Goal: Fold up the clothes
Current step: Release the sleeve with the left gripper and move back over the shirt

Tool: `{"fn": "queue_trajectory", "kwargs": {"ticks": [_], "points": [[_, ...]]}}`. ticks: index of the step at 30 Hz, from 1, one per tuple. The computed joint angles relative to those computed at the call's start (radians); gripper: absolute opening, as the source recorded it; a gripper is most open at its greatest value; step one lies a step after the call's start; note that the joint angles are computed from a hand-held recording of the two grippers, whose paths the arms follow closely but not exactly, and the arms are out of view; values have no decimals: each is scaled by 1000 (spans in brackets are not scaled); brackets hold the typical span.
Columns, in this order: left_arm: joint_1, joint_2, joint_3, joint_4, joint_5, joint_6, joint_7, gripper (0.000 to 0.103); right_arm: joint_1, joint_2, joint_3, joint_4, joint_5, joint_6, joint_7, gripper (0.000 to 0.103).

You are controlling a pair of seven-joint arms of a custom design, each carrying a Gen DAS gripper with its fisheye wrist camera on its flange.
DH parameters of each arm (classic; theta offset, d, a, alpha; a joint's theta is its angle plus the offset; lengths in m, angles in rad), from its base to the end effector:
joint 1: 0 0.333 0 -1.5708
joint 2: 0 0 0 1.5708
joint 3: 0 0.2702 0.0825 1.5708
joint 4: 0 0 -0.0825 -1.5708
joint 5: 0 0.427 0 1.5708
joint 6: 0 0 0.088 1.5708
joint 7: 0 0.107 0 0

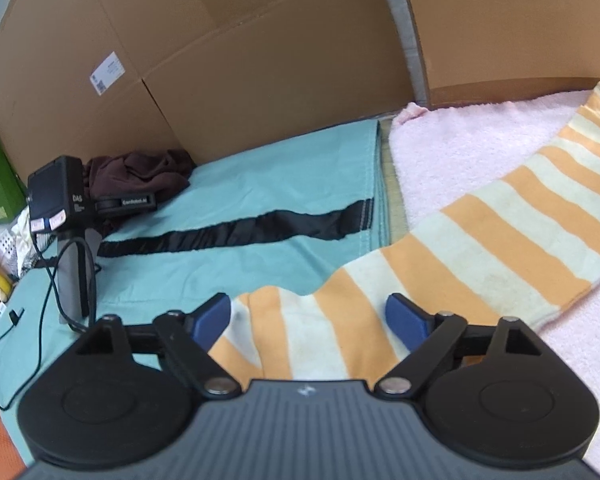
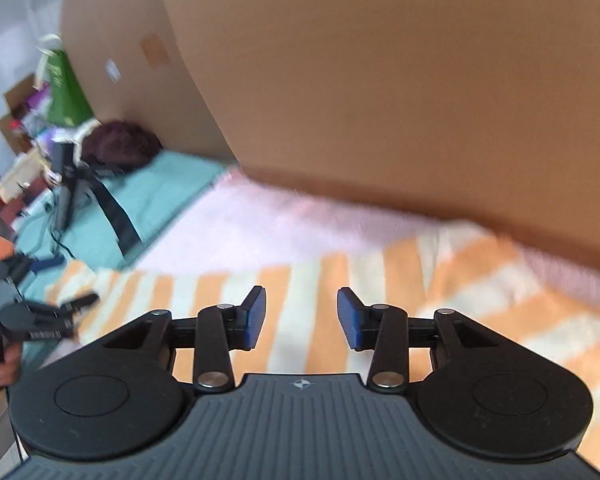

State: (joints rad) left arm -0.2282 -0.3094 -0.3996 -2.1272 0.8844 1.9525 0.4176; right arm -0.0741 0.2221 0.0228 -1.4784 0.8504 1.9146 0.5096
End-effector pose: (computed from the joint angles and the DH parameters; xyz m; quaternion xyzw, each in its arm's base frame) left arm 0.4616 -0.2860 0.5129 -0.6947 0.5528 -0.0862 0.4520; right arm 0.6877 0.0167 0.5434 -0.8424 0.3439 -0.0031 0.4148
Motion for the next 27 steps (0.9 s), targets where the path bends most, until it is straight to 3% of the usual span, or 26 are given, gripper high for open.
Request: {"fn": "queue_trajectory", "kwargs": {"ticks": [2, 5, 6, 8, 9, 10, 12, 14, 15, 16, 18, 19, 20, 22, 23, 24, 25, 26, 27], "points": [[5, 2, 6, 4, -3, -1, -5, 93, -1, -39, -11, -57, -8, 41, 18, 34], [9, 19, -2, 24, 12, -37, -1, 93, -71, -55, -52, -71, 138, -71, 45, 34], [9, 40, -17, 45, 38, -83, 5, 93, -87, -68, -67, -82, 145, -90, 53, 34], [8, 125, -60, 123, 116, -247, 42, 79, -114, -115, -99, -142, 144, -83, 30, 35], [-19, 143, -48, 150, 120, -271, 40, 64, -124, -132, -116, -164, 126, -89, 19, 35], [-36, 136, -36, 158, 107, -248, 32, 58, -135, -148, -132, -184, 110, -95, 9, 35], [-67, 124, -16, 173, 82, -202, 15, 60, -157, -179, -164, -234, 111, -104, -1, 36], [-91, 120, -9, 190, 82, -104, -16, 62, -179, -196, -193, -271, 134, -125, 6, 36], [-102, 127, -14, 205, 93, -50, -36, 69, -186, -199, -202, -286, 153, -133, 24, 37], [-109, 155, -9, 231, 92, 25, -45, 76, -188, -209, -206, -307, 154, -115, 46, 37], [-121, 238, 7, 302, 78, 171, -48, 78, -192, -229, -217, -346, 171, -93, 62, 32], [-132, 302, 13, 357, 80, 194, -44, 77, -195, -242, -223, -365, 182, -82, 57, 32], [-150, 364, 19, 415, 93, 176, -39, 76, -196, -266, -228, -393, 179, -39, 42, 32], [-199, 491, 35, 540, 137, 50, -10, 69, -190, -331, -238, -474, 161, 98, -15, 22], [-217, 519, 51, 565, 140, 5, -7, 68, -192, -333, -255, -475, 151, 105, -7, 18], [-226, 513, 65, 554, 147, -7, -32, 77, -195, -334, -269, -473, 141, 111, 2, 15], [-233, 494, 80, 538, 133, -12, -42, 78, -200, -337, -281, -475, 130, 123, 11, 17], [-241, 474, 90, 525, 120, 1, -52, 75, -202, -361, -284, -498, 116, 168, 21, 29], [-250, 453, 100, 510, 112, 24, -66, 62, -215, -376, -282, -513, 138, 178, -6, 29]]}}
